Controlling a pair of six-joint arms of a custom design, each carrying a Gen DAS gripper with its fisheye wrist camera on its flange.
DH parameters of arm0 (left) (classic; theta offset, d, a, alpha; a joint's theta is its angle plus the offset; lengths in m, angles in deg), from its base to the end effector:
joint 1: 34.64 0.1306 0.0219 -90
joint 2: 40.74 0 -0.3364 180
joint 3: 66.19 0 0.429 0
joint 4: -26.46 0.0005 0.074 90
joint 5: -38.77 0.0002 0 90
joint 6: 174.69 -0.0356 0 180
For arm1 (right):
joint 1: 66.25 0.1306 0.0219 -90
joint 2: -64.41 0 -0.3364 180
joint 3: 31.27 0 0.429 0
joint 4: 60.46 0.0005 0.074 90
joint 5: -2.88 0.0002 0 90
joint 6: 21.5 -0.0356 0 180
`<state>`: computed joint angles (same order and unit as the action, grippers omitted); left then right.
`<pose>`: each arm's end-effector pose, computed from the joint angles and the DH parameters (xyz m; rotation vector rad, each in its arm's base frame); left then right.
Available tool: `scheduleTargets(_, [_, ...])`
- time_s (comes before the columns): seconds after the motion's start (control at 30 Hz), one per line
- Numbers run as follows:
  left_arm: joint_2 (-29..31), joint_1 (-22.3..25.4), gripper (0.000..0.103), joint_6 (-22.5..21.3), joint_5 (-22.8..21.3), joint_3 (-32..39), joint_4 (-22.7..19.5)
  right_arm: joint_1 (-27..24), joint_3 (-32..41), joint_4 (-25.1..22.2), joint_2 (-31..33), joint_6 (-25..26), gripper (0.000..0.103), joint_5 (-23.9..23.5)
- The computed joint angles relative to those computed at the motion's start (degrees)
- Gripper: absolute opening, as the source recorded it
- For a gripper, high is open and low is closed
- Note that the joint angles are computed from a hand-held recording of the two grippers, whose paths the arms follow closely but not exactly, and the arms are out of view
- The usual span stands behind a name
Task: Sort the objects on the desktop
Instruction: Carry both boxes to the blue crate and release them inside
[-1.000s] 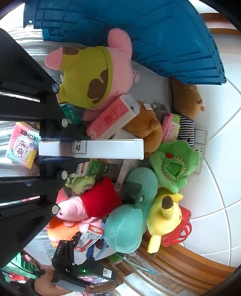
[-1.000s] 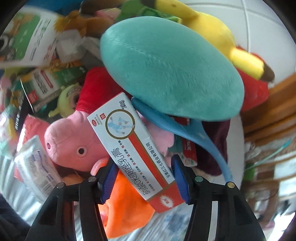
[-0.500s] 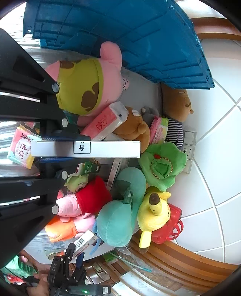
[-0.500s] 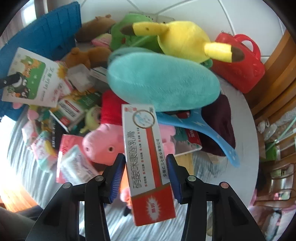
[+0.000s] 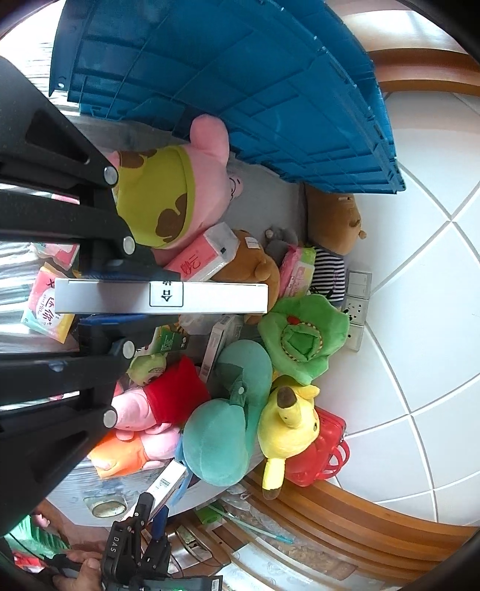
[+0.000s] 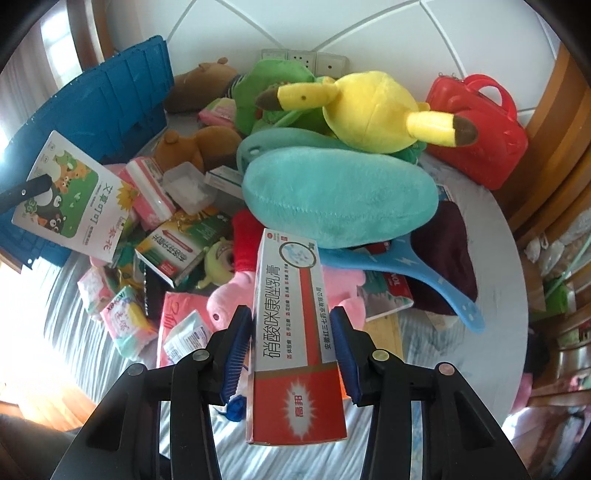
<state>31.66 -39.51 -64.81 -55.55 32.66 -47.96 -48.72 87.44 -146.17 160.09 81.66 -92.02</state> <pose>0.3763 -0.0299 0.5609 -0.3490 2.3823 -0.1095 0.4761 0.1530 0.5358 -0.7320 2.5627 0.1386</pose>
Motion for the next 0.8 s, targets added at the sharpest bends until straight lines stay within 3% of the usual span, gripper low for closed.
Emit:
scheduleTargets(0.3, [-1.1,1.4,0.014,-1.2,-0.3,3.5,-0.9,2.6,4.7,1.1,0.7,-1.0,0.043,-1.4])
scheduleTargets(0.5, [-2.4,5.6,0.014,-2.4,2.5,7.2,-1.0,6.7,10.7,1.1,2.7,-2.7,0.043,0.4])
scheduleTargets(0.6, [-2.8,9.8,0.014,-4.6,6.2,10.4,-0.8,9.8,15.9,0.9,4.8,-4.2,0.043,1.7])
scheduleTargets(0.8, [0.9,23.6,0.014,-12.8,17.0,20.5,-5.6,19.0,33.1,-1.6,14.2,-8.5,0.043,5.8])
